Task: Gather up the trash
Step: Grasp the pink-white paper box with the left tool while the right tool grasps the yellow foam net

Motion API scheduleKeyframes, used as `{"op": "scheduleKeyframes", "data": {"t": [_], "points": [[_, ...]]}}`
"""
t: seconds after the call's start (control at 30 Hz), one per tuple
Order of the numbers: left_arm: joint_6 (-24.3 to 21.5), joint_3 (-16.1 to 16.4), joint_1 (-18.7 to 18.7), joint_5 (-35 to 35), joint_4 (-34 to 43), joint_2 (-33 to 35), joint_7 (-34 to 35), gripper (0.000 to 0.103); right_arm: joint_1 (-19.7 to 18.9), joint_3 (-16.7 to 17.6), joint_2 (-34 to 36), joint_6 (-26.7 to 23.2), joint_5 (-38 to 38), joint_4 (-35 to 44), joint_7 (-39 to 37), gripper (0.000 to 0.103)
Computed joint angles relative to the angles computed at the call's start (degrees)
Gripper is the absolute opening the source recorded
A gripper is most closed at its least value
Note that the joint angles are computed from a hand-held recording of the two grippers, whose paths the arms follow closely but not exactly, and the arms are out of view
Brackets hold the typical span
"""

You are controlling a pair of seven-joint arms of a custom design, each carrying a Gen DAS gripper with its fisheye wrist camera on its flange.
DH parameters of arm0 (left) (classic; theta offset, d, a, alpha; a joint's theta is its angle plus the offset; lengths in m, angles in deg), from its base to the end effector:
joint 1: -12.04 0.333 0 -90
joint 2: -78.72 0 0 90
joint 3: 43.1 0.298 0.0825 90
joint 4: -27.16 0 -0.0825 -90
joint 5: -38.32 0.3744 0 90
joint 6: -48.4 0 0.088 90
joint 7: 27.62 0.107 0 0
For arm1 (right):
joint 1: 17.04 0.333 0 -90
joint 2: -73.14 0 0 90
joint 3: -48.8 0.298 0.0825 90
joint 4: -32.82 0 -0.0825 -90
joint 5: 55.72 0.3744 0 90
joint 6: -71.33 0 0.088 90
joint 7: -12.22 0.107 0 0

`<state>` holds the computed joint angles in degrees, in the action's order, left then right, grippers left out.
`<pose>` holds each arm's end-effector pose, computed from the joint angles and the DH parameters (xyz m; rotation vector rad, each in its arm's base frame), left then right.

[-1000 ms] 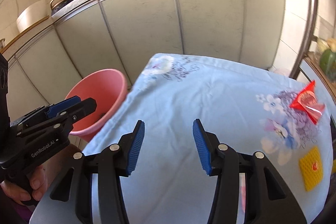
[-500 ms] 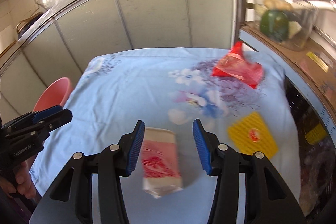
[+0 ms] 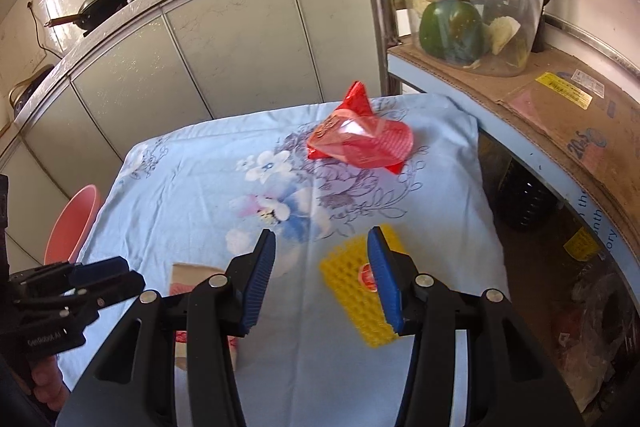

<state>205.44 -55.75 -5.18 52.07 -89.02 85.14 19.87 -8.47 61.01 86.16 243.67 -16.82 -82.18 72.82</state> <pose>0.5238 -0.3074 0.4501 -2.0163 1.9420 -0.8304 0.5988 0.1706 0.4121 -1.8308 1.4796 -0.3722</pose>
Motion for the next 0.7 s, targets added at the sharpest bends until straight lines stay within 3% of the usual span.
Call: {"op": "scheduleKeyframes", "data": {"t": [0.3, 0.5, 0.6, 0.7], "points": [[-5.4, -0.4, -2.6, -1.7, 7.3, 6.5, 1.7, 0.043, -2.6, -0.6, -0.6, -0.1, 3.9, -0.5, -5.1, 0.049], [-5.6, 0.2, -2.9, -2.0, 7.4, 7.1, 0.2, 0.039, -2.9, -0.1, 0.6, -1.0, 5.5, 1.0, -6.7, 0.049], [-4.3, 0.8, -3.5, 0.1, 6.4, 6.6, -1.2, 0.023, -2.8, 0.4, 1.2, -1.7, 6.2, 2.2, -8.0, 0.049], [-2.7, 0.7, -3.1, 0.6, 5.6, 6.2, -0.9, 0.015, -1.6, -0.5, 1.8, -2.2, 4.1, 2.9, -6.7, 0.049]]}}
